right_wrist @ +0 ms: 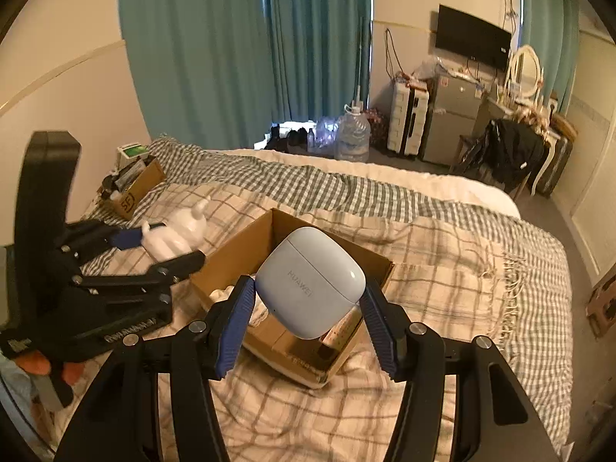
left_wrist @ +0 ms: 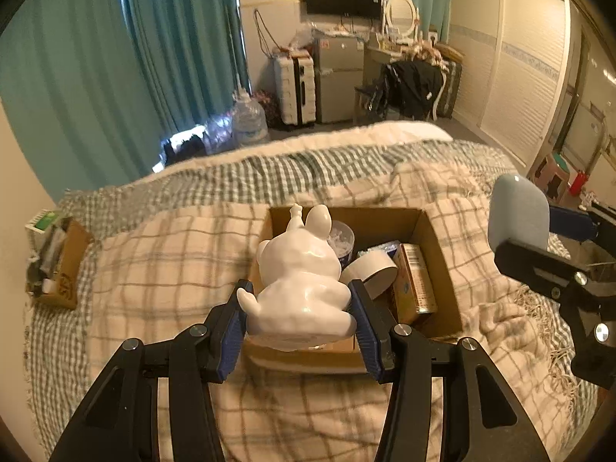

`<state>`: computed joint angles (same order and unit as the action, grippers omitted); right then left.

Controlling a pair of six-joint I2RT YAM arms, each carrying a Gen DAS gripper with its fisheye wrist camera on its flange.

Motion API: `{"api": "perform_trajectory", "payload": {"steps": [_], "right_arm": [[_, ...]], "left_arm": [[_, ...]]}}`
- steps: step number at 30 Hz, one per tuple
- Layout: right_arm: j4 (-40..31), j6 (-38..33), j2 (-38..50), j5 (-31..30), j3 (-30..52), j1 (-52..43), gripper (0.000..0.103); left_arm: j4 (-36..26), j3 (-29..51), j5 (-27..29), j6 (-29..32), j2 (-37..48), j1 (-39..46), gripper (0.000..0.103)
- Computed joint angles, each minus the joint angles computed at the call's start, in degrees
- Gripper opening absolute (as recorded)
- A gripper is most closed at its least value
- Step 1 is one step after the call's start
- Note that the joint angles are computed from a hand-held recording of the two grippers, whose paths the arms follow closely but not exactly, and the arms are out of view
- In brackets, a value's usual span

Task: Organize objects
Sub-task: 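Carry the figurine and earbud case into the cardboard box and open both tools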

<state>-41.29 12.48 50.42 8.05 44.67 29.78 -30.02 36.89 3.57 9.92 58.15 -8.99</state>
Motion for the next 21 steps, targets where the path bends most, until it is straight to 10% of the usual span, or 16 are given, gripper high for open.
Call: {"api": "perform_trajectory", "payload": {"steps": [8,21], "right_arm": [[16.2,-2.7,16.7,-9.4,-5.7,-8.5,0.056],[25.3,-2.2,27.4,-13.1,-8.6,-9.5,0.056]], "left_arm": [[16.3,-2.3,-1.6,0.8,18.1,-2.1,0.052],[22.9,-0.5,1.7,1.2,31.2,0.2,0.052]]}}
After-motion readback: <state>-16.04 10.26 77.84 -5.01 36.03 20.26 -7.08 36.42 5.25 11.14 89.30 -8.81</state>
